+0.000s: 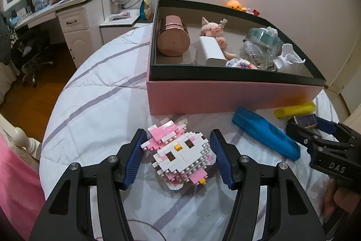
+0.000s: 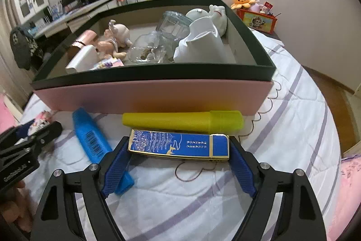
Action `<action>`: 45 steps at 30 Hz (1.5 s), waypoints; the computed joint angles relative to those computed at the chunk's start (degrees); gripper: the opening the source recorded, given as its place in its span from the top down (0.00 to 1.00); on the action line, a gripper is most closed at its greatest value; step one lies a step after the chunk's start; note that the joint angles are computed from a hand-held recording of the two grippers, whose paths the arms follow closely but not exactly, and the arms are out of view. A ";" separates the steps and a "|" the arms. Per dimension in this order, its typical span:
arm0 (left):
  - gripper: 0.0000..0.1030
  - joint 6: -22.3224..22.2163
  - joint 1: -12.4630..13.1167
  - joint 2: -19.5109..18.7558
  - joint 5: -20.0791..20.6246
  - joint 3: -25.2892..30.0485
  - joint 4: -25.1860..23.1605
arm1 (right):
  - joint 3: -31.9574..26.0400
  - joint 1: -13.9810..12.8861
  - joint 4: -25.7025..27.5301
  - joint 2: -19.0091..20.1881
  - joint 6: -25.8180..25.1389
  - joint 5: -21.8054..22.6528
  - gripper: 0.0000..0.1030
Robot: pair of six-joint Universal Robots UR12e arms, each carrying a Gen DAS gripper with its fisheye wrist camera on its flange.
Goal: Organize rigid objects
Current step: 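Grasp the pink-white brick figure with the left tool while the right tool grasps the blue card box, then drop the brick figure into the pink box while the right tool drops the blue card box in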
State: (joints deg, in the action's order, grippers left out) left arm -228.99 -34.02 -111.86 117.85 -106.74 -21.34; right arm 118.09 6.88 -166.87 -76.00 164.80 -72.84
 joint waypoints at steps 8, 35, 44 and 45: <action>0.42 -0.09 -0.97 0.69 0.40 -0.55 1.26 | 1.53 -1.65 0.52 -2.02 -0.19 3.31 0.19; 0.42 12.42 1.11 1.05 3.43 4.71 8.45 | -7.00 -1.36 -4.60 0.16 0.75 8.69 0.18; 0.42 15.08 3.79 -1.53 1.48 8.32 8.96 | -12.85 0.26 -2.63 4.46 1.33 7.87 0.18; 0.42 15.25 3.97 -1.80 1.36 8.65 8.87 | -13.40 0.40 -2.25 4.91 1.36 7.78 0.18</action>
State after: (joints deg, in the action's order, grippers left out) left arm -213.74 -30.05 -113.66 119.21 -98.08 -12.47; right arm 104.69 7.28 -169.12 -71.09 166.16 -65.06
